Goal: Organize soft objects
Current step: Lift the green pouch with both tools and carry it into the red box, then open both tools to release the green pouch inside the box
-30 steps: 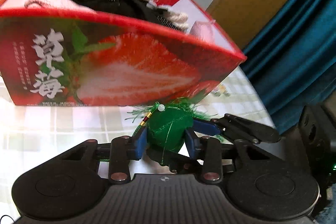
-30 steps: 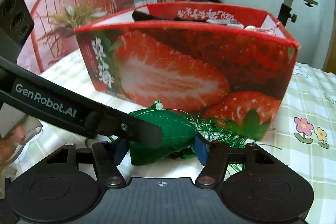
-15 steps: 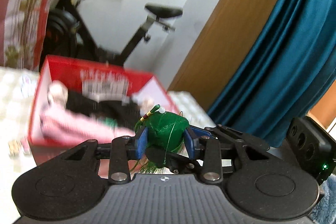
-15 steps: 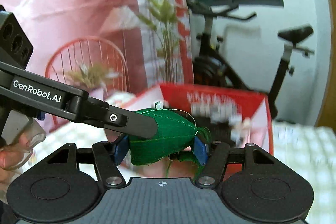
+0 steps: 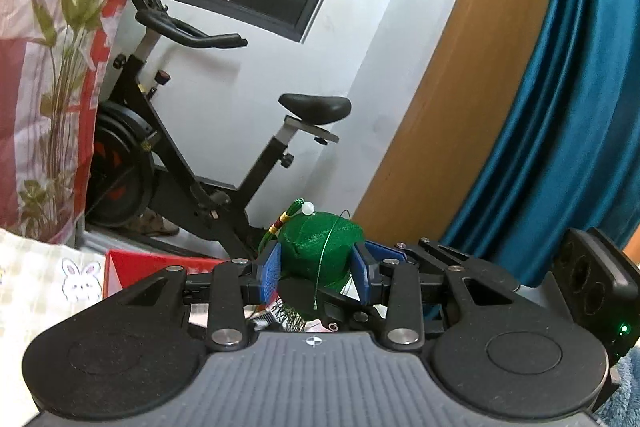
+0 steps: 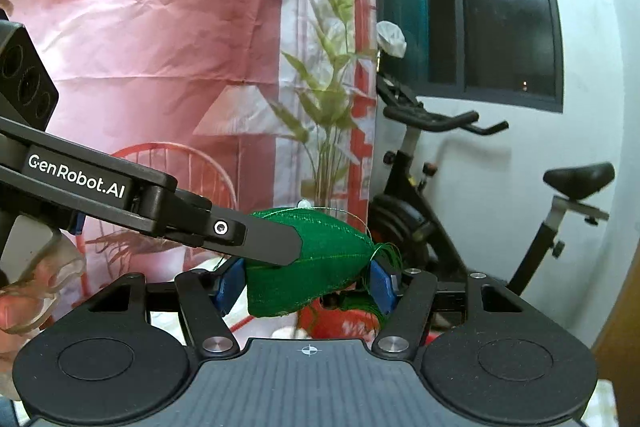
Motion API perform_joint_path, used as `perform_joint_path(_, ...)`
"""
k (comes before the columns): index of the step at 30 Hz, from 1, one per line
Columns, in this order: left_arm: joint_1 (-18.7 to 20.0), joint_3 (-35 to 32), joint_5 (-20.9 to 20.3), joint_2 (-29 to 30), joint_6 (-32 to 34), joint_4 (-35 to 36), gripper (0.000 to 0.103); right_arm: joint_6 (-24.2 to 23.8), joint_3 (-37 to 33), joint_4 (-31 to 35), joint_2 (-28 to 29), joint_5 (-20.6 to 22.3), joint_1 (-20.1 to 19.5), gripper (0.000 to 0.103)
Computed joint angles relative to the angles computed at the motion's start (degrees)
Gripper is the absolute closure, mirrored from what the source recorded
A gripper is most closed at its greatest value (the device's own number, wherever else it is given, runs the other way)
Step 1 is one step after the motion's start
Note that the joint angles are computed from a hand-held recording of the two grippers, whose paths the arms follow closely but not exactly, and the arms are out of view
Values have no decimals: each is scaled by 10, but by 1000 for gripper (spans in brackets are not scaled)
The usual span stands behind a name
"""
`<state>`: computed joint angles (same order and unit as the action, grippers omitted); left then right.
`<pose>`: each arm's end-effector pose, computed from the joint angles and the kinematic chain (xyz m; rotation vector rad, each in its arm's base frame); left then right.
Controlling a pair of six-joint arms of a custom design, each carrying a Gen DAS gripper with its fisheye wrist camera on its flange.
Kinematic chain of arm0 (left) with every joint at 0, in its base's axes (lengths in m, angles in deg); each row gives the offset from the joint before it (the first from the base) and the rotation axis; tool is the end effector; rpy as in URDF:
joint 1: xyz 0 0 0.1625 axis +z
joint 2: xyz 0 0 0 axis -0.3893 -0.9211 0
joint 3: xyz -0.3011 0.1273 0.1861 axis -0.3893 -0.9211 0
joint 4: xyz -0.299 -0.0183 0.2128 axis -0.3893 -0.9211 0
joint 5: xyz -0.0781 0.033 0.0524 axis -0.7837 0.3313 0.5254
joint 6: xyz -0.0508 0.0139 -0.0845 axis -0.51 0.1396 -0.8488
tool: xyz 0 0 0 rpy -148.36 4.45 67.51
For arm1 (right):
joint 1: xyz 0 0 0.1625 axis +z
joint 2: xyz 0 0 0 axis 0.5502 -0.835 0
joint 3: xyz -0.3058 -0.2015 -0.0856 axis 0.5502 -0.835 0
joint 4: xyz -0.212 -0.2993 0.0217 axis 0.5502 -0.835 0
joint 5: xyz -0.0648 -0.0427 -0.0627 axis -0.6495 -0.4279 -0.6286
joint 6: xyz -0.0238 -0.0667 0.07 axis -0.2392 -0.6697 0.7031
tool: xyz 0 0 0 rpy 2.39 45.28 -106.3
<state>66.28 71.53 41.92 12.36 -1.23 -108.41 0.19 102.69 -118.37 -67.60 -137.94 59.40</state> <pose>-0.3772 -0.6380 0.0746 0.4544 2.3517 -1.5349 0.1932 -0.6401 0.2913 1.5789 -2.2884 1.1891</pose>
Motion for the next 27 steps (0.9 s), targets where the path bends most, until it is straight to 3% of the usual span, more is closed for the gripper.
perform_joint_path(6, 19, -14, -7, 4, -11, 29, 63, -5, -52, 11, 48, -23, 1, 43)
perform_joint_path(15, 61, -13, -47, 7, -74, 115, 63, 21, -64, 31, 85, -86, -25, 43)
perform_joint_path(20, 71, 4, -22, 4, -96, 136, 61, 58, -61, 22, 98, -138, -38, 42)
perform_joint_path(22, 69, 20, 0, -4, -101, 135, 56, 62, -56, 21, 97, -156, -42, 41)
perform_joint_path(25, 61, 38, 39, -12, -98, 129, 33, 58, -44, 16, 92, -183, -46, 39)
perform_joint_path(27, 53, 43, 75, -13, -93, 126, 11, 58, -33, 4, 87, -193, -47, 33)
